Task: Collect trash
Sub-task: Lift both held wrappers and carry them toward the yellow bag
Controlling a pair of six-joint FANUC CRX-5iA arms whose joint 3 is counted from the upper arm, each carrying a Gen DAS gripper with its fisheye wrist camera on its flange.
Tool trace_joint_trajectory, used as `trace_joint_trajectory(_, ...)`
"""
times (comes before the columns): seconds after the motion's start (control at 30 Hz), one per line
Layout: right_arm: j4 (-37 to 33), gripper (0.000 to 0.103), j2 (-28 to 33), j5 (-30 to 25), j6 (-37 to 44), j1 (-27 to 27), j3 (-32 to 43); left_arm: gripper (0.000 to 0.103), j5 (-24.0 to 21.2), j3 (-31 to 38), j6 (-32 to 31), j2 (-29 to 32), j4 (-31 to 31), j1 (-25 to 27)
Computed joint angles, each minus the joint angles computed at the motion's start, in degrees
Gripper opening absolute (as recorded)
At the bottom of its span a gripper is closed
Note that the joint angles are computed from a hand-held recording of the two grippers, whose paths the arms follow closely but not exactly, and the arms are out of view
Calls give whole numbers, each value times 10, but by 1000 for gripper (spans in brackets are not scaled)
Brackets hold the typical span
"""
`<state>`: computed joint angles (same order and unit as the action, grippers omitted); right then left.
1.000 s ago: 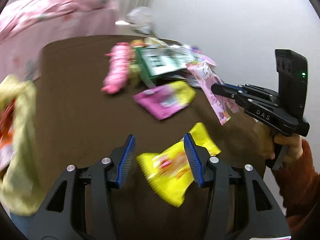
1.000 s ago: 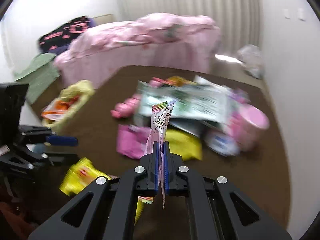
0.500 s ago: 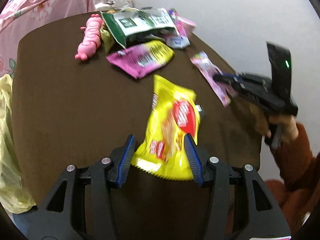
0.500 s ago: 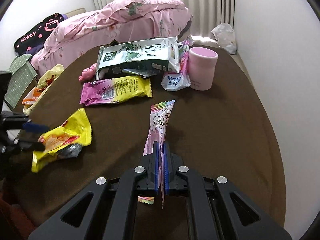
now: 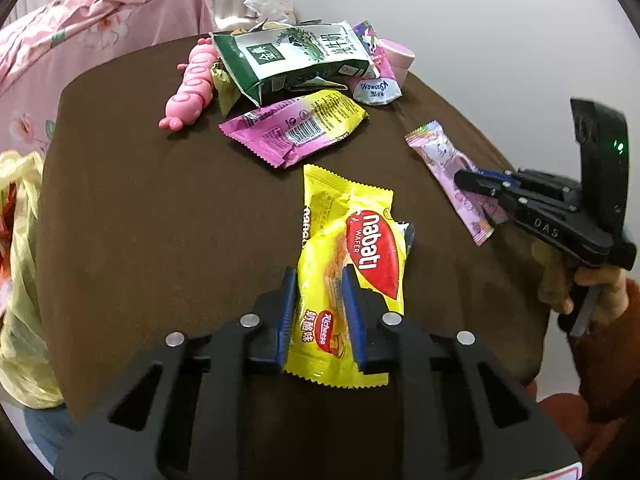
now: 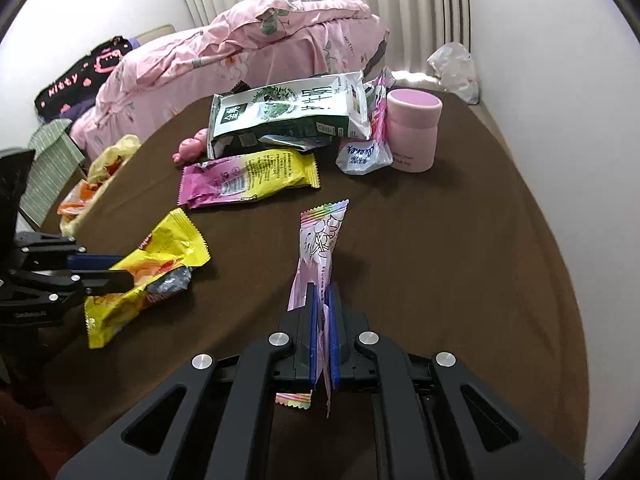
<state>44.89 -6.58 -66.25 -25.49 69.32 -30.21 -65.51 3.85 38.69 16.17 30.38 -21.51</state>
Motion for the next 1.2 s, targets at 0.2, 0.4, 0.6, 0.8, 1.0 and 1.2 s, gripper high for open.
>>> trace_joint_trajectory(0.2, 5, 52, 5, 11, -10, 13, -3, 19, 88, -32, 17, -33, -13, 7)
trace_joint_trajectory(0.4, 22, 52, 26, -38, -24, 32, 25, 19, 95, -12, 98, -18, -29, 23)
trace_joint_trajectory(0.6, -13, 52, 71, -87, 44, 40, 80, 20, 107, -21, 118, -19, -17, 34)
trace_joint_trajectory(0.8, -45, 52, 64, -70, 49, 37, 67, 20, 115, -42, 99, -21, 16, 40)
trace_joint_trajectory(1.0, -69, 53, 34, -43, 62, 41, 54, 20, 121, -59, 74, -25, 41, 46)
trace_joint_trajectory(1.2, -30, 53, 31, -80, -3, 64, 53, 20, 122, -60, 70, -25, 44, 47)
